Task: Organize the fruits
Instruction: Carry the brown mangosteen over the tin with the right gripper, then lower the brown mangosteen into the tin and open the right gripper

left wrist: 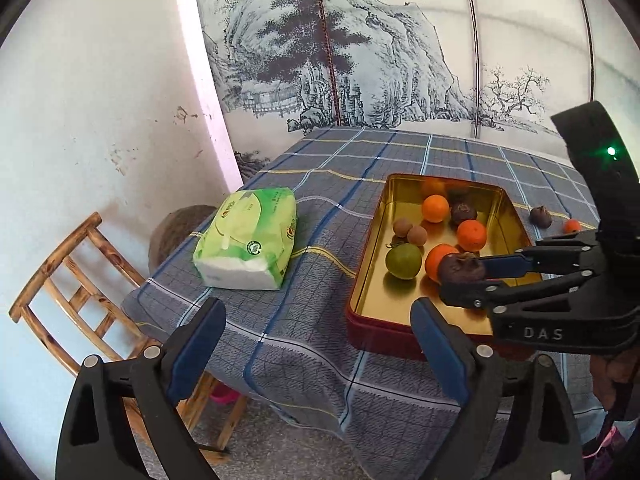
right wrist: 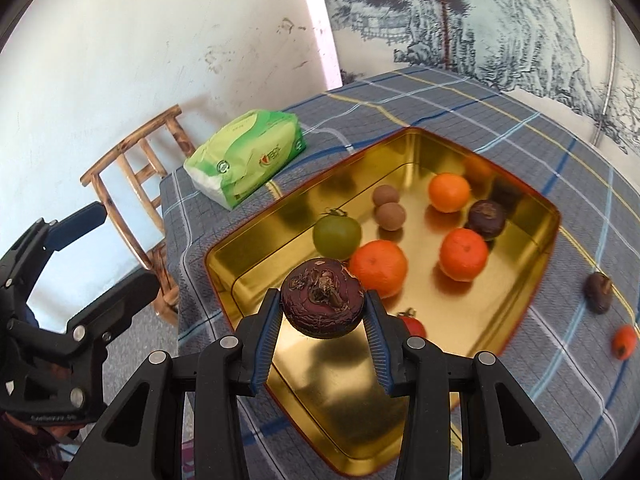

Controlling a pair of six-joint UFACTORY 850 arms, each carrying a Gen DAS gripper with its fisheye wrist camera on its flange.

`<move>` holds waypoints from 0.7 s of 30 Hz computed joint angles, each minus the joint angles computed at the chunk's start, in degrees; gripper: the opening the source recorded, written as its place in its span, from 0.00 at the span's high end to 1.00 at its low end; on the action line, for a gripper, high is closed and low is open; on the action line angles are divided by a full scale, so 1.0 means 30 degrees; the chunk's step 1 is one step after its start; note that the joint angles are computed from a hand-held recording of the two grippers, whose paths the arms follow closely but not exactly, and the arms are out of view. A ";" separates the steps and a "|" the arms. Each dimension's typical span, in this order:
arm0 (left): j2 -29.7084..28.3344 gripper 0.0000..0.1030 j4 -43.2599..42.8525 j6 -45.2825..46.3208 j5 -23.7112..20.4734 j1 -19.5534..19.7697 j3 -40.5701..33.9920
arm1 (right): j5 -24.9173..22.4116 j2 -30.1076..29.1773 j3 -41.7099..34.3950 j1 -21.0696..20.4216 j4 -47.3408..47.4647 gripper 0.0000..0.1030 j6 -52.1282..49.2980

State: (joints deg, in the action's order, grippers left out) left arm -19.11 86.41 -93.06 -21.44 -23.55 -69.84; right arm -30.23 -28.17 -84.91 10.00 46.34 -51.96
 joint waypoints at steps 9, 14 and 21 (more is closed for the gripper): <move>-0.0102 0.10 -0.0569 0.0594 0.0113 0.0113 0.0055 | -0.0155 -0.0675 -0.0789 0.0241 -0.0905 0.59 0.1103; -0.0191 0.10 -0.1004 0.1145 0.0176 0.0086 0.0018 | -0.0108 -0.0880 -0.1016 0.0430 -0.1416 0.59 0.1512; -0.0235 0.10 -0.1143 0.1384 0.0110 0.0018 -0.0035 | -0.0057 -0.1038 -0.1231 0.0530 -0.1758 0.59 0.1770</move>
State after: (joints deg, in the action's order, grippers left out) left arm -19.81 82.98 -88.91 -21.12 -23.49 -69.95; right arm -30.40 -31.28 -88.60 11.59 41.07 -46.65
